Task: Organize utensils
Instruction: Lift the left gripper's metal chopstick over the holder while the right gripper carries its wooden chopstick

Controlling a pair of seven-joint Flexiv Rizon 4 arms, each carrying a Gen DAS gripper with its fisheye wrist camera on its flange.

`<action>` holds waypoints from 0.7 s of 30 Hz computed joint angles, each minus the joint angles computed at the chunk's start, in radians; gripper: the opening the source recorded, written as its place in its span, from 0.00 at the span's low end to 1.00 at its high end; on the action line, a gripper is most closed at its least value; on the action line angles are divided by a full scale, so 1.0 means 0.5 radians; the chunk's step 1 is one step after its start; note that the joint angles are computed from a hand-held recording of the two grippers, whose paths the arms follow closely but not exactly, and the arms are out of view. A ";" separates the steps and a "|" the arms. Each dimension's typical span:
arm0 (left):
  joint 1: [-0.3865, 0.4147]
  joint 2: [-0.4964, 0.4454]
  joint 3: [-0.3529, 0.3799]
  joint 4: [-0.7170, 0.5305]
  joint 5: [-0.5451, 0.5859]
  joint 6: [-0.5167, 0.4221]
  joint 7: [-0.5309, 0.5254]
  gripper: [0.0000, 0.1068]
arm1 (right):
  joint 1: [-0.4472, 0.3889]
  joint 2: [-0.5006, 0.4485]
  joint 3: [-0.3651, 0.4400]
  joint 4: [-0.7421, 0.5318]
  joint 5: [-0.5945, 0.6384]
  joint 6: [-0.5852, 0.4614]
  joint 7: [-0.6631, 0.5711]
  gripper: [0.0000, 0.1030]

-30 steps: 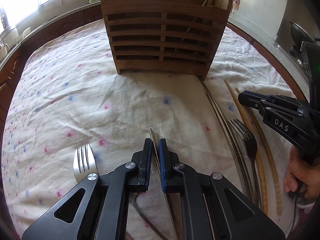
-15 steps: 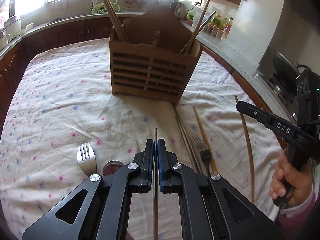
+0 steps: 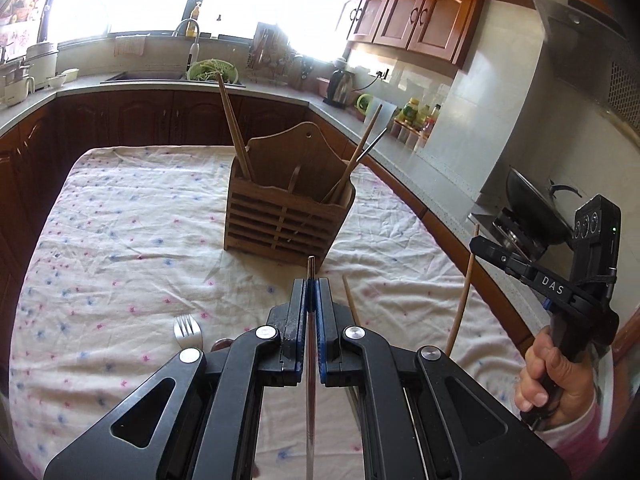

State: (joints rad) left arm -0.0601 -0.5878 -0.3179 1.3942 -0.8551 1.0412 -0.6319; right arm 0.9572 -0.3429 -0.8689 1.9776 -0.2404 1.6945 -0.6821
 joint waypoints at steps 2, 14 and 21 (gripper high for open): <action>0.020 0.023 -0.029 0.030 -0.059 0.033 0.048 0.03 | 0.112 0.001 -0.131 0.028 0.013 0.041 -0.003 0.05; 0.028 0.071 -0.045 0.058 -0.277 0.101 0.194 0.03 | 0.470 -0.034 -0.495 0.018 0.319 0.083 -0.254 0.05; 0.021 0.063 -0.043 0.028 -0.330 0.133 0.216 0.03 | 0.462 -0.051 -0.474 -0.023 0.393 0.063 -0.317 0.05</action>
